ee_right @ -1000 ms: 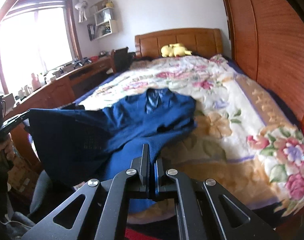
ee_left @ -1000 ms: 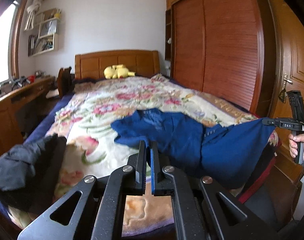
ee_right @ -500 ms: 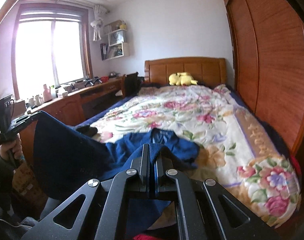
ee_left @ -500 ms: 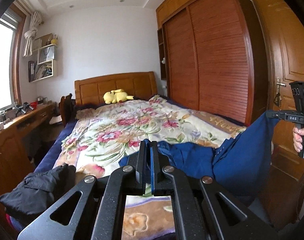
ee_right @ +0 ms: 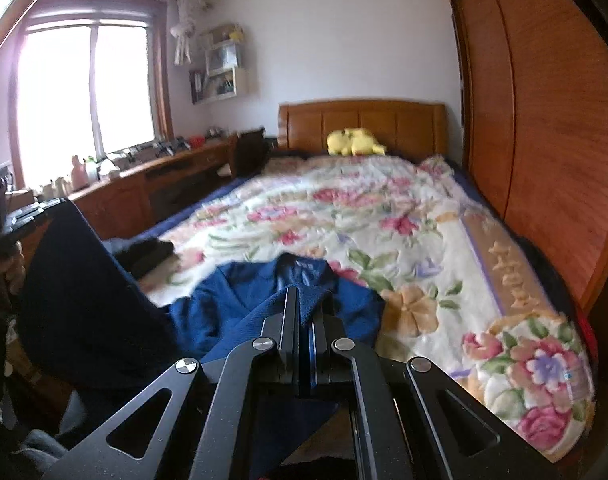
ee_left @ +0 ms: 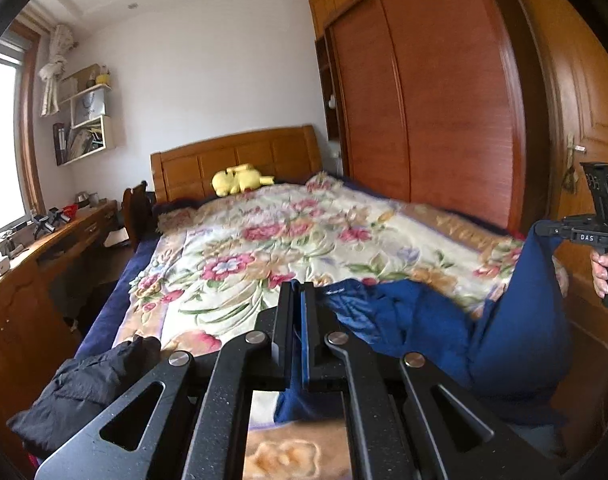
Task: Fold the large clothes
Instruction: 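Lift the hem with both grippers and fold it over toward the collar, then open both grippers and release the folded blazer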
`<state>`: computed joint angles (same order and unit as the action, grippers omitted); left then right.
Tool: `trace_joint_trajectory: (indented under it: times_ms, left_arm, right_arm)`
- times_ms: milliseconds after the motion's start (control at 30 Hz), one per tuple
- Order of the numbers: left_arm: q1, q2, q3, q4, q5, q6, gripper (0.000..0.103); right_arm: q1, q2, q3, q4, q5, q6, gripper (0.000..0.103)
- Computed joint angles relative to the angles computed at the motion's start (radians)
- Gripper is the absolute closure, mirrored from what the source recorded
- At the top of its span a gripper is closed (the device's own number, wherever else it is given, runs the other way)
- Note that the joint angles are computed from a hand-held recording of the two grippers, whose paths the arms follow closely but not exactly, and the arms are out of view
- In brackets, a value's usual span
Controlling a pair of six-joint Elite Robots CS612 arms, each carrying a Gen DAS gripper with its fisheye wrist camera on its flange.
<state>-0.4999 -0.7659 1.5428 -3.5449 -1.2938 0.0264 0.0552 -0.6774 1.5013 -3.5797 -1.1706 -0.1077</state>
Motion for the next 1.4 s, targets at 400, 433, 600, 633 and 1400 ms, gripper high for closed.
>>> trace_joint_trajectory:
  times_ms: [400,433,600,633,1400]
  left_arm:
    - [0.035,0.146,-0.278,0.223,0.072,0.017,0.100]
    - [0.038,0.154,-0.296,0.235,0.077,0.017,0.100]
    - [0.049,0.197,-0.397,0.297,0.128,0.009,0.100]
    - [0.052,0.208,-0.424,0.311,0.144,0.007,0.100]
    - [0.055,0.288,-0.469,0.395,-0.093,-0.135,0.071]
  right_arm:
    - [0.050,0.221,-0.504,0.361,-0.139,-0.039,0.101]
    - [0.055,0.245,-0.558,0.391,-0.156,-0.039,0.101]
    - [0.076,0.356,-0.800,0.469,-0.268,-0.028,0.101]
    - [0.079,0.389,-0.872,0.490,-0.296,-0.012,0.101]
    - [0.121,0.405,-0.857,0.657,-0.286,-0.087,0.059]
